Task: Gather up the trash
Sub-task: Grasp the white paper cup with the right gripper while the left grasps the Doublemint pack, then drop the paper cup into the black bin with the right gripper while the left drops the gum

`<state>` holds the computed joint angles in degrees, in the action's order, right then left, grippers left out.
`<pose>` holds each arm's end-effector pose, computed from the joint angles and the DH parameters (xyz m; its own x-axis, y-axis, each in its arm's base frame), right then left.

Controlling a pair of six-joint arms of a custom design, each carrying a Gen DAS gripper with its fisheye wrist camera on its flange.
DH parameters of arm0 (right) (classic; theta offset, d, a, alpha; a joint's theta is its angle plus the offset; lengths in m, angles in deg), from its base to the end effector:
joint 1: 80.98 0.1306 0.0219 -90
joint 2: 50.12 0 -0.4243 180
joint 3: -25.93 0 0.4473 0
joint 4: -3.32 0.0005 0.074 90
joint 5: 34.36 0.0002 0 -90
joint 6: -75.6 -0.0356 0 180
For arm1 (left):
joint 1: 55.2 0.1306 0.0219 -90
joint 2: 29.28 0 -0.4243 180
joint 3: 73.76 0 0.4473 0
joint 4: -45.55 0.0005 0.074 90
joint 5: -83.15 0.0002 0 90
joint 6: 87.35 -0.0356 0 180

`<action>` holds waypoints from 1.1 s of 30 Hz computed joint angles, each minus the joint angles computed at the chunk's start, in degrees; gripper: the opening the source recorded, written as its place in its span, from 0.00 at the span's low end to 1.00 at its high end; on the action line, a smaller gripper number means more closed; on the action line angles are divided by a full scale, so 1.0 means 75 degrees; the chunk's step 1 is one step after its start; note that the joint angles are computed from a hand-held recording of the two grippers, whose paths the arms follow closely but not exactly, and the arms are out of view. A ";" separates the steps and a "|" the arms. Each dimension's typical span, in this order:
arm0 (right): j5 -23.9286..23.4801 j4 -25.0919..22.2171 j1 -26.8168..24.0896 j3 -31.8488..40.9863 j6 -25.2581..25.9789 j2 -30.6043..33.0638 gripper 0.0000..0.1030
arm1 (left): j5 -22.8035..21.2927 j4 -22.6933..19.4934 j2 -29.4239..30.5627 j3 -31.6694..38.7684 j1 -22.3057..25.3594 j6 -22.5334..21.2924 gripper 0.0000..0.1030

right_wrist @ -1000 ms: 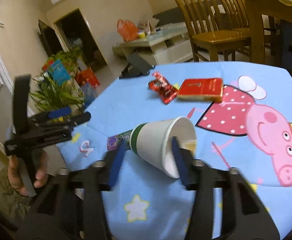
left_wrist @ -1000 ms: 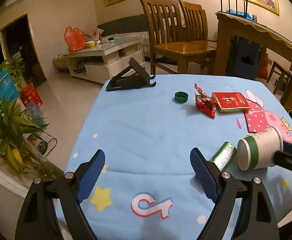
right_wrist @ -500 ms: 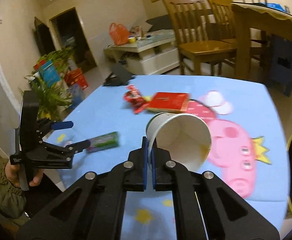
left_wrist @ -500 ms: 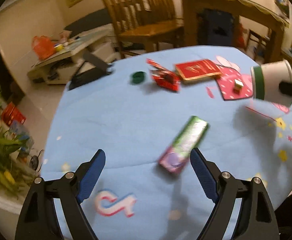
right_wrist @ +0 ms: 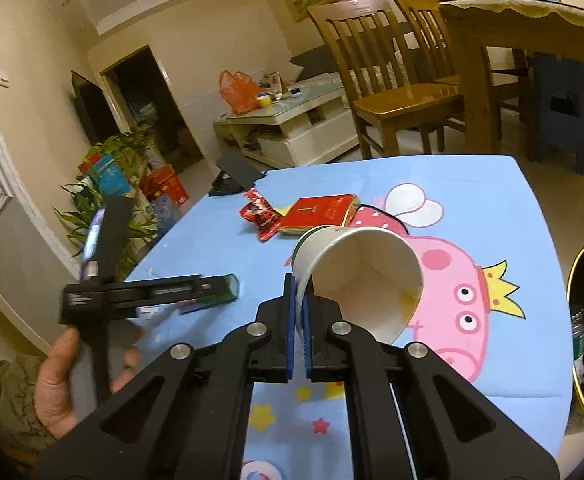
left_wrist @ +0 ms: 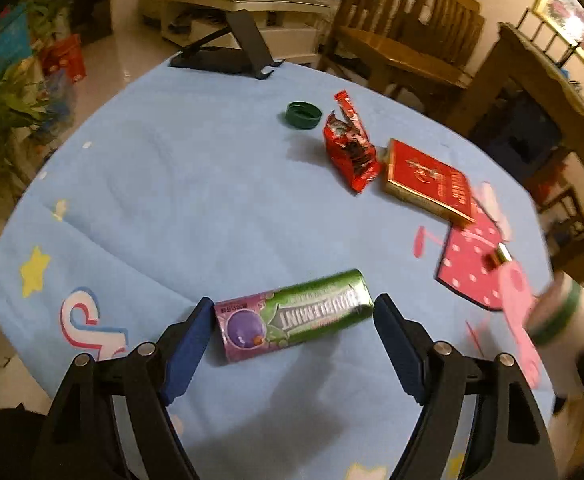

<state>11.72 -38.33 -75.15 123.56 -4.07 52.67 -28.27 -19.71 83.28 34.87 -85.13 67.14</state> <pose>0.6237 0.0880 0.4314 -0.6157 -0.1927 -0.7640 -0.6667 0.6442 0.3748 0.5859 -0.3229 0.3916 -0.6666 -0.5857 -0.4611 -0.5795 0.7963 -0.1736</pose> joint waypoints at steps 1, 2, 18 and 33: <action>-0.0086 -0.0024 -0.0031 -0.0012 0.0022 -0.0014 0.04 | -0.0006 -0.0027 0.0040 0.0034 -0.0001 0.0150 0.79; -0.0131 -0.0035 -0.0043 -0.0019 0.0027 -0.0029 0.04 | -0.0098 -0.0149 0.0118 0.0148 -0.0007 0.0265 0.80; -0.0161 -0.0398 -0.0057 0.0073 0.0184 -0.0011 0.04 | -0.0620 -0.1799 0.1051 0.1531 -0.0241 0.0406 0.79; 0.0108 -0.0356 -0.0131 0.0014 0.0032 0.0102 0.04 | -0.2379 -0.1935 0.0691 0.0740 -0.0620 -0.0741 0.79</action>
<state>12.53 -41.00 -76.14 123.67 -3.83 53.43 -46.11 -34.23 88.46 40.43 -89.78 61.59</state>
